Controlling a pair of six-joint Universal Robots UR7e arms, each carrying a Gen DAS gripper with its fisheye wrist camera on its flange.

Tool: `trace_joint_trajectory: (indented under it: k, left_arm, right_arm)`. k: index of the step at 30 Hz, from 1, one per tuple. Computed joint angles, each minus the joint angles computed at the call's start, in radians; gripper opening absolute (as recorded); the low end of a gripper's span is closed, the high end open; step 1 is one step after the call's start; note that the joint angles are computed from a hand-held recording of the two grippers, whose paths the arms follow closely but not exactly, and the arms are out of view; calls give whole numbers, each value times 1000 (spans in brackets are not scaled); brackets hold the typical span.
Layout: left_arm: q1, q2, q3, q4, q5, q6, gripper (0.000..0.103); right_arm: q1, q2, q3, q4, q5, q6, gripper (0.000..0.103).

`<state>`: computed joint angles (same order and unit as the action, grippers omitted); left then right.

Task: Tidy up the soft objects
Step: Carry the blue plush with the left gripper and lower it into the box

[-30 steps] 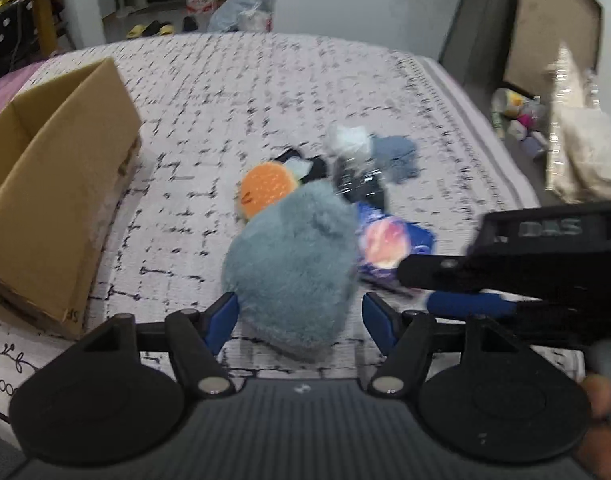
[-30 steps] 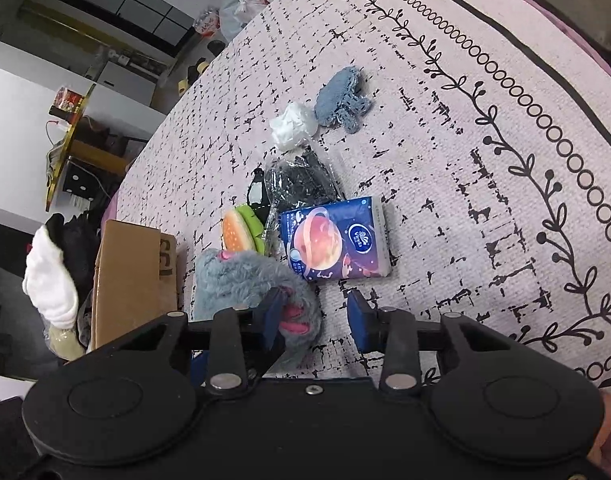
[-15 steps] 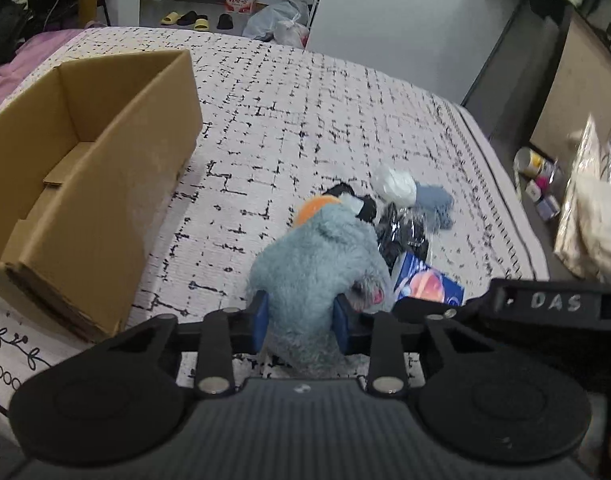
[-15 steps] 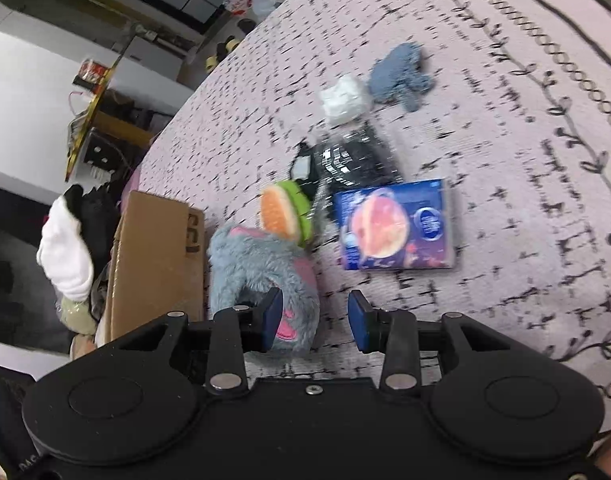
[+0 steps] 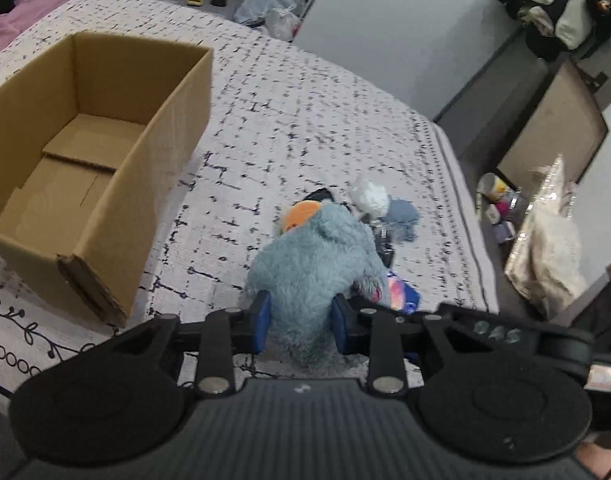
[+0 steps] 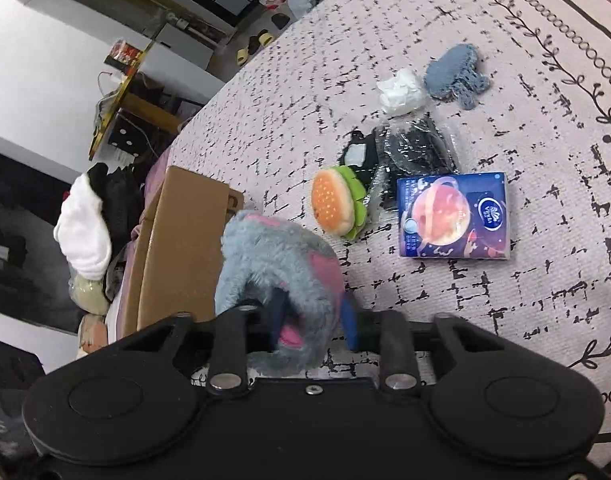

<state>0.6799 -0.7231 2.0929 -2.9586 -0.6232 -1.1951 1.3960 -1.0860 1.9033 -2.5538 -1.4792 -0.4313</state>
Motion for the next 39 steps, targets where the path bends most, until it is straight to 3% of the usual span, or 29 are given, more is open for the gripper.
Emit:
trace_joint_trajectory:
  k: [5, 12, 17, 39]
  left_arm:
    - [-25, -39, 36, -29, 8, 41, 30]
    - [-61, -108, 76, -14, 21, 56, 30]
    - [-81, -158, 119, -21, 34, 52, 30]
    - [-93, -405, 267, 14, 103, 53, 30]
  right_arm:
    - [8, -45, 43, -33, 35, -26, 14]
    - [42, -91, 99, -96, 56, -36, 14]
    - [91, -104, 133, -151, 25, -29, 14]
    - [277, -27, 157, -306, -28, 31, 14]
